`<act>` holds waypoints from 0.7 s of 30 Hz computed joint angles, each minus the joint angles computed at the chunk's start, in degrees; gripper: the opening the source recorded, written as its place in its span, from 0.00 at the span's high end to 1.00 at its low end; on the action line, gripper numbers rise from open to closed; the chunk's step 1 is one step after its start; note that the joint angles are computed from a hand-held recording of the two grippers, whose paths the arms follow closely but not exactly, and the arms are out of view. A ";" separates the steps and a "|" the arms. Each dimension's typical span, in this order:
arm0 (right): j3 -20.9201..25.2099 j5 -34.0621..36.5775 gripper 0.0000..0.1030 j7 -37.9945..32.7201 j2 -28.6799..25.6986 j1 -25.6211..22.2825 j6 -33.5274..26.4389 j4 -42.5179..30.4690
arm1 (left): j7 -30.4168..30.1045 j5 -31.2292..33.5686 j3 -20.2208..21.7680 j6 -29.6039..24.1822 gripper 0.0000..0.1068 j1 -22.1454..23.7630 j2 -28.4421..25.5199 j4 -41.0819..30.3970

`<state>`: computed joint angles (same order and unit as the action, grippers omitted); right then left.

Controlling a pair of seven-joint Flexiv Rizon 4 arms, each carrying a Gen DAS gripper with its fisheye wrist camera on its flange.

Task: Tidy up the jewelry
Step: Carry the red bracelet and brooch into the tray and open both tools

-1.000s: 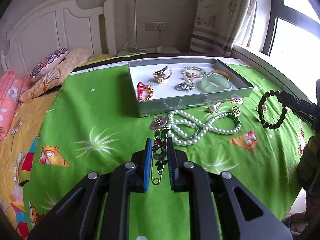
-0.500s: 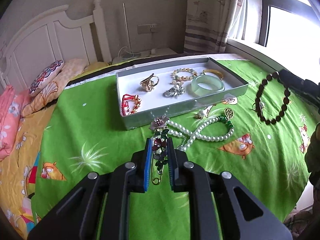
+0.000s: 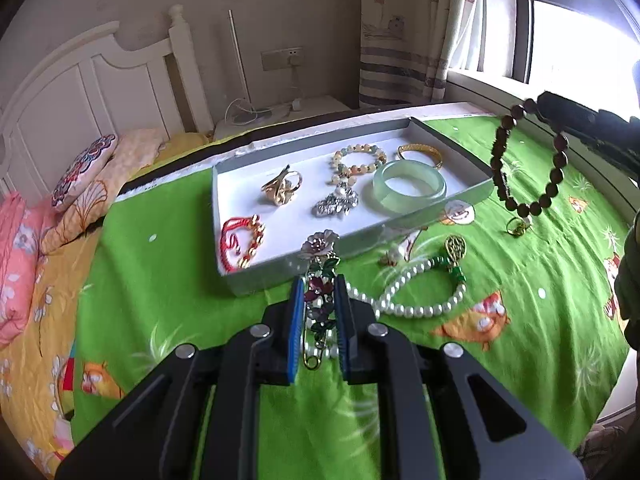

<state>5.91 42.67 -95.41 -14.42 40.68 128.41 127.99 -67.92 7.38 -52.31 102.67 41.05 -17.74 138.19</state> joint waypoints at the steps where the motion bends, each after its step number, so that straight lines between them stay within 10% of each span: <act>1: -1.38 1.04 0.89 -1.69 -0.04 0.68 -1.58 -1.24 | 0.11 -0.22 0.74 -0.46 0.87 -0.99 -0.21 -0.75; 15: -22.13 1.66 0.89 -2.37 -5.71 10.81 -16.22 -11.92 | 4.41 -12.44 20.81 -8.36 0.87 -25.54 -5.90 -16.91; 21: -17.28 -3.88 0.89 5.62 -9.07 2.47 -18.50 -15.83 | 4.59 -15.07 34.42 -14.14 0.86 -39.30 -9.71 -26.60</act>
